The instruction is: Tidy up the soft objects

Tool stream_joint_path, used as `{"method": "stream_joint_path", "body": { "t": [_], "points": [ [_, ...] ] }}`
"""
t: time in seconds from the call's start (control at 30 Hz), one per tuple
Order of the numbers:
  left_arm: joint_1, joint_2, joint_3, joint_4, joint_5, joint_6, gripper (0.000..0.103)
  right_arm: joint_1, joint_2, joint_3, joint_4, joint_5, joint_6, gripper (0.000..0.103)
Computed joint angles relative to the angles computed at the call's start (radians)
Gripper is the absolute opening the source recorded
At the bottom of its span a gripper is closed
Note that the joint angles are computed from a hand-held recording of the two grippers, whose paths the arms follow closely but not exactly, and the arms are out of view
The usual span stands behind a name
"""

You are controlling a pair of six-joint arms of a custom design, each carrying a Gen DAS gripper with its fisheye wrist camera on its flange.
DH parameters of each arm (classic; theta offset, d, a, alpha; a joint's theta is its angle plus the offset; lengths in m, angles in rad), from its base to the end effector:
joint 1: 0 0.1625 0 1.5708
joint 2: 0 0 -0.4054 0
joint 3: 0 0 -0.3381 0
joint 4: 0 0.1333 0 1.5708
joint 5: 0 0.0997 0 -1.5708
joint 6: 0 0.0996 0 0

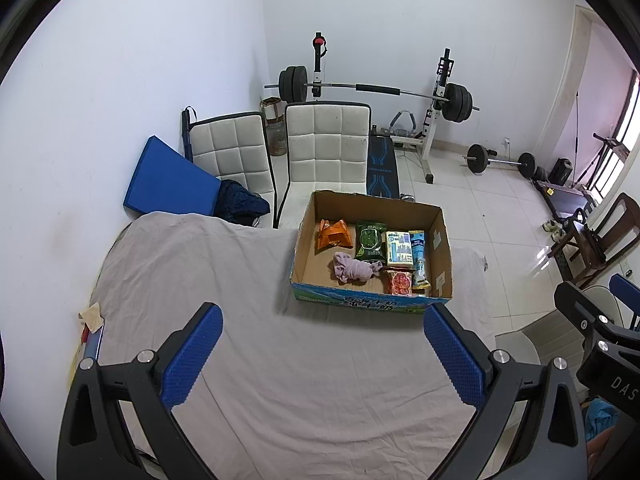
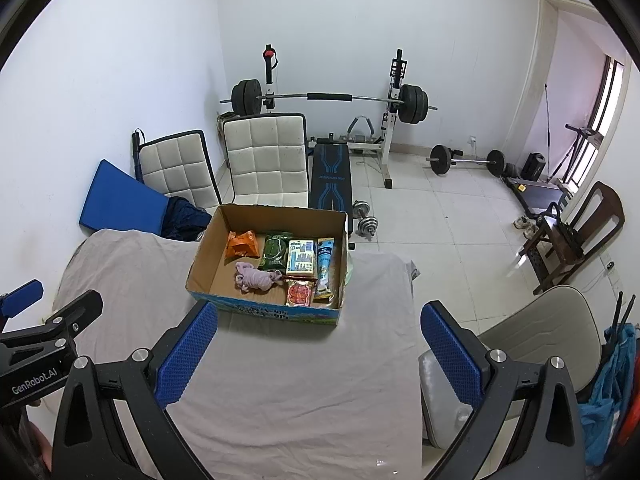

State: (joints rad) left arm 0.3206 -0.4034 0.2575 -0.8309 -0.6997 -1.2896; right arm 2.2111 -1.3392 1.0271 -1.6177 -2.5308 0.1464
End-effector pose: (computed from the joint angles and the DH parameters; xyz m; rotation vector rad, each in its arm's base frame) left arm -0.6496 -0.4365 0.2618 0.2725 2.2269 -0.7857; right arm 0.3571 -0.3927 0.6424 0.3440 -2.2346 0.8264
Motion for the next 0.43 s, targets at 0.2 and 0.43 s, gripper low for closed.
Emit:
{"method": "stream_joint_path", "body": {
  "t": [0.2, 0.43],
  "points": [
    [0.0, 0.0, -0.001, 0.0, 0.001, 0.004, 0.103, 0.002, 0.003, -0.005, 0.008, -0.002, 0.005, 0.103],
    [0.0, -0.003, 0.007, -0.007, 0.001, 0.003, 0.103, 0.002, 0.005, -0.006, 0.005, 0.0, 0.002, 0.103]
  ]
}}
